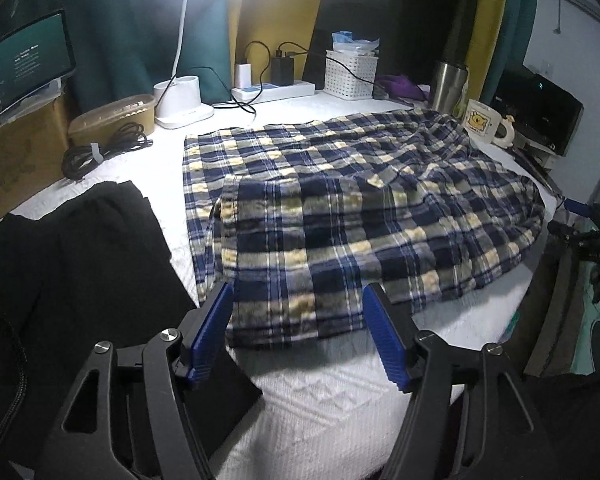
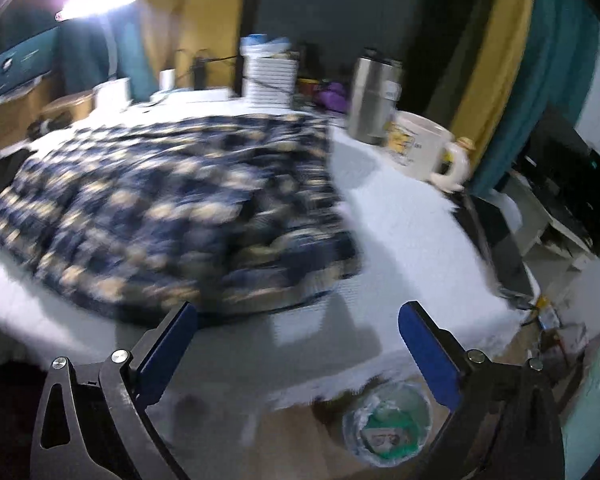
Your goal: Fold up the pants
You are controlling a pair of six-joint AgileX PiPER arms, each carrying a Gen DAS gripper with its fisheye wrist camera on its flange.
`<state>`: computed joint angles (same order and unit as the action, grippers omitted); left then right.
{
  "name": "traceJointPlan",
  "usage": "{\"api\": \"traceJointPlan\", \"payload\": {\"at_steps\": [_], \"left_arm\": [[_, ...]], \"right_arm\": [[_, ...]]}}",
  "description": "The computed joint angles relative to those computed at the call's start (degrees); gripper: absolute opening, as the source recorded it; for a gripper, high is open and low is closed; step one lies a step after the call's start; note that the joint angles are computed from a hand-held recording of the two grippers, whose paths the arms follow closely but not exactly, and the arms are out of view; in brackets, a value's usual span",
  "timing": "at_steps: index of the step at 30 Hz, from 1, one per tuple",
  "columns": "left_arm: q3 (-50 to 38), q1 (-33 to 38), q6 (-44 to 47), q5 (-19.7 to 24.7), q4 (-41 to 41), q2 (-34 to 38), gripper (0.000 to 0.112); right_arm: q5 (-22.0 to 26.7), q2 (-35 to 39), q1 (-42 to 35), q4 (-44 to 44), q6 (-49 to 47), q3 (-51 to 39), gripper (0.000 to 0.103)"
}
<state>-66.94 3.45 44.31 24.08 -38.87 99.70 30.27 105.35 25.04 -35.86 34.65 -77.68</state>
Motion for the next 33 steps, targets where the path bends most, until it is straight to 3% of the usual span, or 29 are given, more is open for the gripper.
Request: {"api": "traceJointPlan", "payload": {"at_steps": [6,13,17,20,21,22,24,25,27,33], "left_arm": [[2.69,1.23,3.21,-0.38,-3.06,-1.18,0.068],[4.60,3.60,7.27,-0.45,-7.28,-1.18,0.070],[5.21,4.68,10.58,-0.27,-10.50,-1.00,0.078],[4.69,4.46,11.57,-0.02,-11.01,-0.41,0.080],[4.45,4.24,11.89,-0.02,-11.13,-0.15,0.080],[4.19,4.10,11.82,0.03,-10.97,0.08,0.080],[3.48,3.45,11.27,0.03,-10.06,0.61,0.081],[3.17,3.18,10.74,0.01,-9.53,0.75,0.081],[2.66,2.54,10.52,-0.14,-9.05,0.97,0.081],[1.83,0.62,12.52,-0.34,-10.02,0.93,0.084]], "right_arm": [[-0.11,4.43,7.52,1.42,-2.51,-4.50,0.102],[6.34,13.48,14.90,-4.66,-4.66,-14.69,0.102],[8.85,15.75,16.26,-10.82,-3.30,-17.80,0.103],[8.49,16.51,15.12,-7.44,-8.47,-20.13,0.102],[8.22,16.79,14.41,-4.39,-11.69,-21.40,0.098],[8.20,17.08,13.74,-0.94,-15.18,-22.71,0.075],[8.65,17.54,12.34,7.05,-22.00,-25.35,0.039],[8.74,17.69,11.50,11.87,-26.00,-26.57,0.029],[10.31,18.67,10.13,19.26,-31.89,-29.87,0.016],[15.44,20.98,6.66,31.22,-39.08,-38.66,0.014]]}}
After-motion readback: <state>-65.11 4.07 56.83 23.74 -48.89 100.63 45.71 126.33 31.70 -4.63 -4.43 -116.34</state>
